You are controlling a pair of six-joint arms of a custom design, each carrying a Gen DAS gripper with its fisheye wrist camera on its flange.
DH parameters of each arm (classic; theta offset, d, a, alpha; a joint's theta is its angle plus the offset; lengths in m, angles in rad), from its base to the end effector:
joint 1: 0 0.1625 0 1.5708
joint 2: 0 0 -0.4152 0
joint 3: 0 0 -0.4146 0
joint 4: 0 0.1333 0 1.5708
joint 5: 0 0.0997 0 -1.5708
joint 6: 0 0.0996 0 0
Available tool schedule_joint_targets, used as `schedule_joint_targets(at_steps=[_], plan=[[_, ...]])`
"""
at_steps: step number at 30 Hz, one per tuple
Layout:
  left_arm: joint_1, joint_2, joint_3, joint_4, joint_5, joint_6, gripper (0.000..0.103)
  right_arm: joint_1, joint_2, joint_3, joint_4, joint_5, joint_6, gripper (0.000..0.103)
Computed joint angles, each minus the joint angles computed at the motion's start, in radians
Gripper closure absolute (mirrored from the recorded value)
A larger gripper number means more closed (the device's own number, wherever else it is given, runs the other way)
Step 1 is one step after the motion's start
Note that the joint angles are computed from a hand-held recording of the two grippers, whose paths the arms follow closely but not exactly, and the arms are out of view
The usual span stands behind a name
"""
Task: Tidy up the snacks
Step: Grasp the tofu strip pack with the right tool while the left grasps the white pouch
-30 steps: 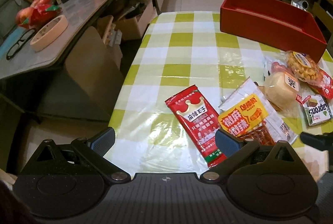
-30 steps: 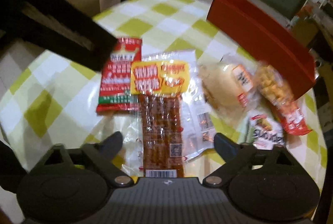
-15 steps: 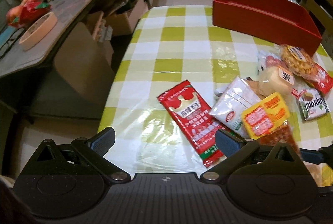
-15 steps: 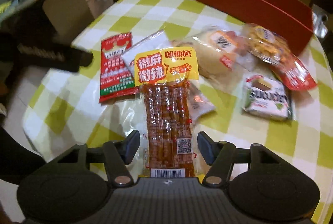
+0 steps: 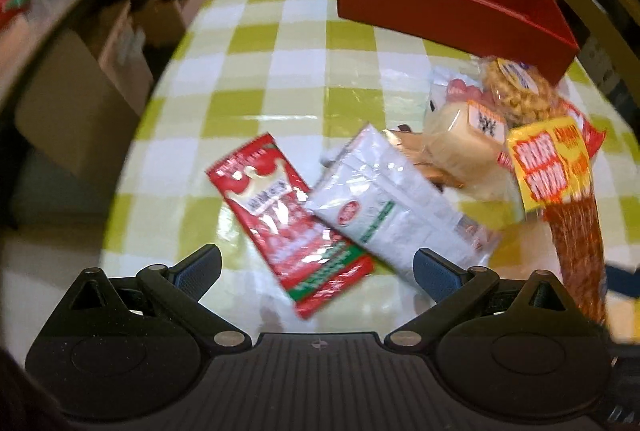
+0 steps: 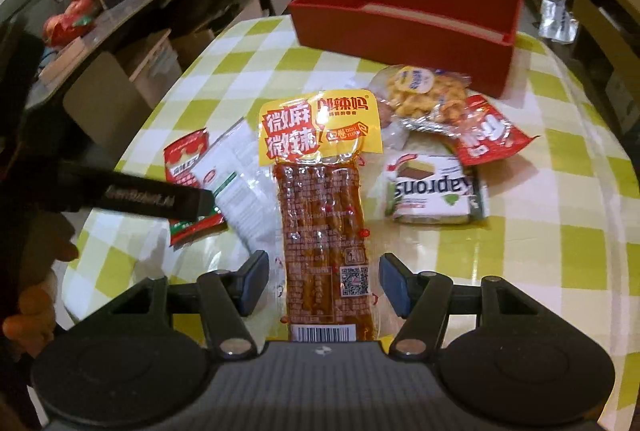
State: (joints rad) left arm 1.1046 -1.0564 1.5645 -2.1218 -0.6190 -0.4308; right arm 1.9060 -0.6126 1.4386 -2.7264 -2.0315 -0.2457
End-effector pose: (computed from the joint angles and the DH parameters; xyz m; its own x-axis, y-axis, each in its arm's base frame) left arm -0.1090 -0.6936 0.2688 -0.6727 -0.1641 -0.7215 0.1850 0.9068 -0.3788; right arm 0.3288 -0.6732 0.0443 -0.7907 -0.3713 0.4867 -0.5192 0.8281 -0.2116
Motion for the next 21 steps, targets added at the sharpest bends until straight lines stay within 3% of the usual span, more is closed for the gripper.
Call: schedule_joint_targets(at_steps=[3,12,15,18,21], plan=[[0.011,0.031,-0.059,0.057,-0.053,-0.112,0.000,-0.004,-0.006,0.009,-0.016,-0.009,0.001,0.034],[0.026,0.148,-0.210,0.227,-0.069,-0.406,0.000,-0.009,-0.012,0.013,-0.024,-0.024,0.004,0.034],[0.040,0.173,-0.248,0.264,-0.109,-0.489,0.000,-0.015,-0.018,0.015,-0.018,-0.030,0.013,0.034],[0.058,0.188,-0.270,0.264,-0.151,-0.534,0.000,-0.020,-0.021,0.017,-0.007,-0.036,0.015,0.034],[0.055,0.198,-0.277,0.296,-0.127,-0.520,0.003,-0.023,-0.022,0.015,-0.003,-0.040,0.014,0.034]])
